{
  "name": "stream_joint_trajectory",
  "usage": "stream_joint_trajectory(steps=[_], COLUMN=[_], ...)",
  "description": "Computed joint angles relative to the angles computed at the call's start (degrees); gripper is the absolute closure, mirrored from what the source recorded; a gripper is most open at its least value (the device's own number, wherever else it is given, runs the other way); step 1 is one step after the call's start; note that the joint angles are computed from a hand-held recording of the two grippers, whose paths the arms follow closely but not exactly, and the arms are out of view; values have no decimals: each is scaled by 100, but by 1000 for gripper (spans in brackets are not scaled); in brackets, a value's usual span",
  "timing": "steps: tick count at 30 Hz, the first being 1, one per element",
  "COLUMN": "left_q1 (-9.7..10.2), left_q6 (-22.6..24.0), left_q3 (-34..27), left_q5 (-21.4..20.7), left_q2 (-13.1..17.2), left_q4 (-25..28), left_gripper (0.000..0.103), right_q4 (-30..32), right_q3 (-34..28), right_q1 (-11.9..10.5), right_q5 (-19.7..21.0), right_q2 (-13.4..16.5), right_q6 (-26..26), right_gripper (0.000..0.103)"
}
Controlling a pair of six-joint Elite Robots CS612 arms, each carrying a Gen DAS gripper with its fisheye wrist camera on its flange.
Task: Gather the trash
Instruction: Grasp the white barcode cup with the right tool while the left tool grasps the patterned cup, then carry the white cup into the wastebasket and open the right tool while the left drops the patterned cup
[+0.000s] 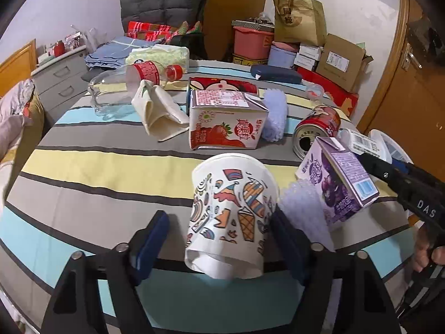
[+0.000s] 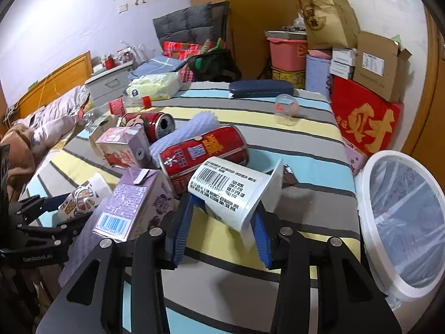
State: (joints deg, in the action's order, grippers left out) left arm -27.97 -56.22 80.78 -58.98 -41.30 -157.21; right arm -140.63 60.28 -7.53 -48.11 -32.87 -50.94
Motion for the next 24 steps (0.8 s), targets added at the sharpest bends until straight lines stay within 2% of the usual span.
stream_joint_trajectory(steps=[1,3,8,15,24], left_q1=[-1,0,3,-29,-141], left_q6=[-13,32,-25,-117,-57], left_q3=[-3,-6,-20,5,104], left_q5=[-4,-41,-64,27,364], left_q2=[1,4,4,-32,-175], left_q4=[-15,-86,-88,-60,-248], left_gripper=[36,44,47,49,50], right_q4=[38,133,56,-109,-324], right_q3=[-17,-62,-21,0,126], right_q1=[4,12,4,-33,-84], right_q5=[14,21,111,276,482], right_q2=[5,20,4,14,-44], right_q6=[-39,-111,-153,85,309], right_gripper=[67,81,90,92,92])
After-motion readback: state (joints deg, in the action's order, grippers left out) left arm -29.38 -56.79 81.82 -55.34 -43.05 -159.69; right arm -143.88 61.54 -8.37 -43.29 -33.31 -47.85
